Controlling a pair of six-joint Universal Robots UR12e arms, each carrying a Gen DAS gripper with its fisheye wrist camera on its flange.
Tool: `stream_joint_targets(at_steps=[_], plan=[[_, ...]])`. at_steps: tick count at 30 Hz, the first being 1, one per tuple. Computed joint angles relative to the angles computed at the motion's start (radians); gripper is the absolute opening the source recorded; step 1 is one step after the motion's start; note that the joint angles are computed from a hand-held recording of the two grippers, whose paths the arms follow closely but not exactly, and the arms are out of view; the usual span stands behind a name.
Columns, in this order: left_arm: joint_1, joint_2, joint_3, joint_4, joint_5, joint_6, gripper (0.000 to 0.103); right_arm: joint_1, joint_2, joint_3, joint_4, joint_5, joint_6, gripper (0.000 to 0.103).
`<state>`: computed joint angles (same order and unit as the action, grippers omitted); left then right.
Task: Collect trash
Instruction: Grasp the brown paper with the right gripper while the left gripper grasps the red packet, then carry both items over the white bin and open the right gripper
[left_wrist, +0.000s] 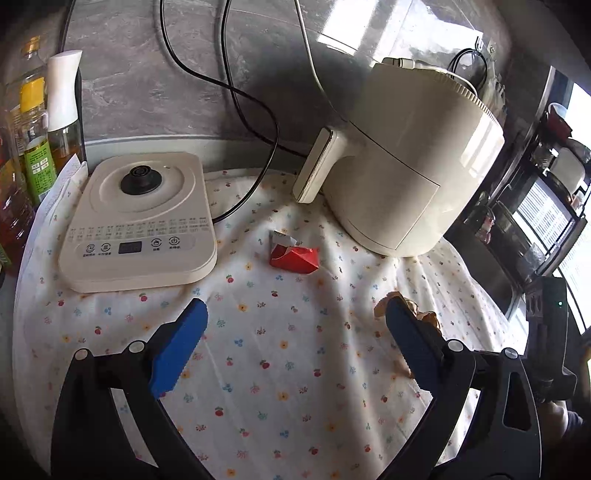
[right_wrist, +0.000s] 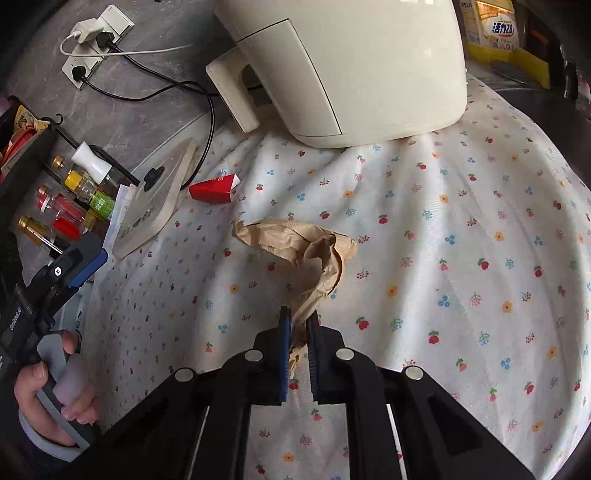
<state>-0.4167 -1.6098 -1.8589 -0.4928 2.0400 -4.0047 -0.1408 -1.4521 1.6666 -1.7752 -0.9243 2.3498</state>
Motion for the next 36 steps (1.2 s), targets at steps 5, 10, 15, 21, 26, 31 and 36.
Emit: stream_joint_targets(at_steps=[5, 10, 15, 21, 26, 31, 36], plan=[[0.035, -0.041, 0.027, 0.015, -0.046, 0.037, 0.096, -0.017, 0.015, -0.017, -0.047, -0.007, 0.061, 0.009], [0.056, -0.081, 0.068, -0.024, -0.045, 0.059, 0.095, -0.032, 0.026, -0.029, -0.088, -0.009, 0.110, 0.009], [0.064, -0.126, 0.120, -0.108, -0.009, 0.083, 0.086, -0.051, 0.028, -0.030, -0.129, -0.011, 0.149, 0.009], [0.068, -0.166, 0.165, -0.194, 0.003, 0.095, 0.075, -0.082, 0.029, -0.032, -0.127, 0.001, 0.184, 0.009], [0.071, -0.181, 0.192, -0.263, -0.011, 0.081, 0.049, -0.102, 0.022, -0.023, -0.130, 0.012, 0.198, 0.009], [0.047, -0.152, 0.165, -0.163, 0.001, 0.068, 0.049, -0.121, 0.008, -0.011, -0.101, 0.032, 0.174, 0.009], [0.015, -0.143, 0.158, -0.116, 0.012, 0.058, 0.049, -0.141, -0.013, 0.007, -0.072, 0.042, 0.131, 0.009]])
